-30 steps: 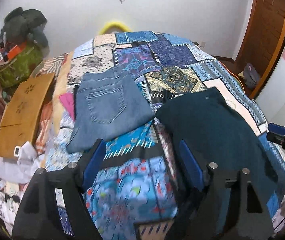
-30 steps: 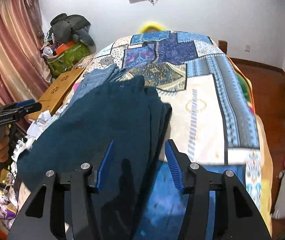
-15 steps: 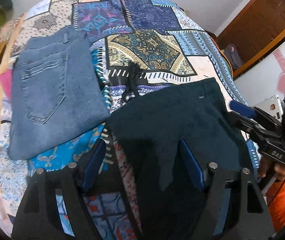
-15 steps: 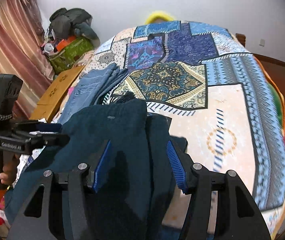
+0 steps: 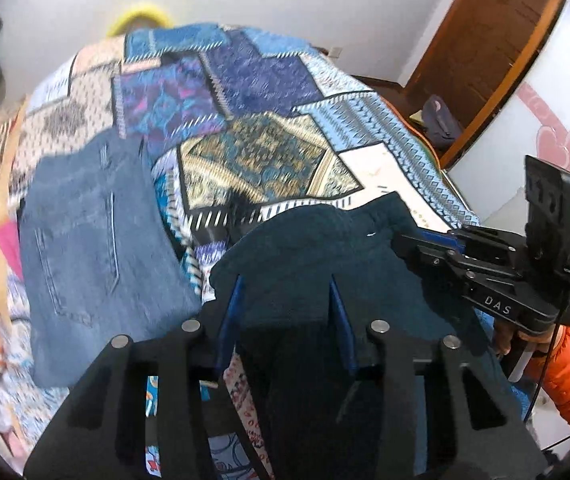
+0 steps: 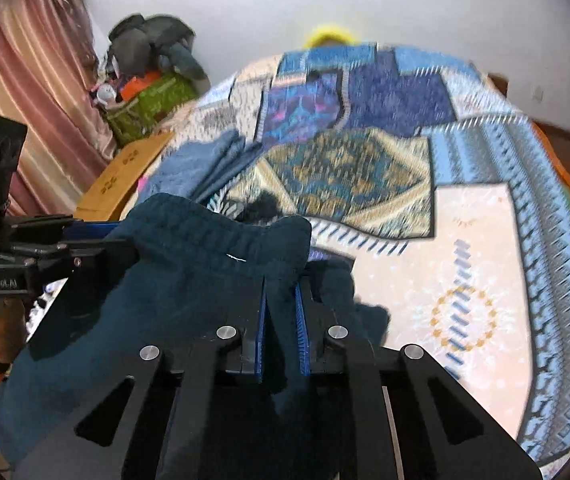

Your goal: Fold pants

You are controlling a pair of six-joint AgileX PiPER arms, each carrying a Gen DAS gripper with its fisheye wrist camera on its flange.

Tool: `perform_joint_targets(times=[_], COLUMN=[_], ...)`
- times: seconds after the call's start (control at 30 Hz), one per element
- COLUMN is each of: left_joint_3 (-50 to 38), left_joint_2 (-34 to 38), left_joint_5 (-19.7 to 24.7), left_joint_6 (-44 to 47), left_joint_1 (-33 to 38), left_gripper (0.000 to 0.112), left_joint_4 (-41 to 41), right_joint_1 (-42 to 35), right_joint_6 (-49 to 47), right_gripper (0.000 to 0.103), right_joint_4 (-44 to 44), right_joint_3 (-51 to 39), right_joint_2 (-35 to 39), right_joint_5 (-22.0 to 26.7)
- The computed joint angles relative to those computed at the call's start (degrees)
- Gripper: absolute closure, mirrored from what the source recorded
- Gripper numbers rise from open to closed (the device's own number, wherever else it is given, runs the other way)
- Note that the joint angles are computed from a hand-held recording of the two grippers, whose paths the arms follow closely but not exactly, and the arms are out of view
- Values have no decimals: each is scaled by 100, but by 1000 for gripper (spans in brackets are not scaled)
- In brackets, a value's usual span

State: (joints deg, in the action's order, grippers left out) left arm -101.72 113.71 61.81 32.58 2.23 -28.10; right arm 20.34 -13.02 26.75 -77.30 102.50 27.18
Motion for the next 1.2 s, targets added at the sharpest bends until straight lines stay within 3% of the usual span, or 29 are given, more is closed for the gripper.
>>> perform_joint_targets(times=[0.07, 0.1, 0.13, 0.33, 0.6, 0.7, 0.8, 1.03, 1.2], left_joint_3=[-177, -311, -400, -1105, -707, -129, 407, 1448, 2546], left_joint_2=[70, 138, 188, 892, 556, -23, -531, -1317, -1815], left_joint_5=[-23, -35, -123, 141, -60, -406, -593, -403, -976], left_joint_6=[-75, -167, -324, -1030, -1019, -688, -363, 248, 177], left_joint_1=[-88, -152, -229, -454, -526, -528, -496, -435, -684], left_gripper=[80, 90, 91, 91, 89, 82, 74, 53, 52], left_joint_4=[74, 165, 336, 1041, 1584, 1585, 1404, 1027, 1650], right_joint_1=[55, 67, 69, -36, -68, -5, 66, 464, 857], right_joint_6=[260, 376, 537, 1177, 1328, 1253, 1007, 737, 1237], right_gripper=[92, 92, 92, 92, 88, 86, 76, 47, 47], right_joint_4=[-210, -273, -371, -935, -1244, -1315, -1060, -894, -1398], right_joint_3=[281, 386, 409, -111, -291, -101, 155, 733, 1283], right_joint_2=[-229, -310, -323, 260, 103, -248, -593, -1039, -1272], right_joint_5=[-438, -616, -668, 51, 740, 718, 731, 928, 754])
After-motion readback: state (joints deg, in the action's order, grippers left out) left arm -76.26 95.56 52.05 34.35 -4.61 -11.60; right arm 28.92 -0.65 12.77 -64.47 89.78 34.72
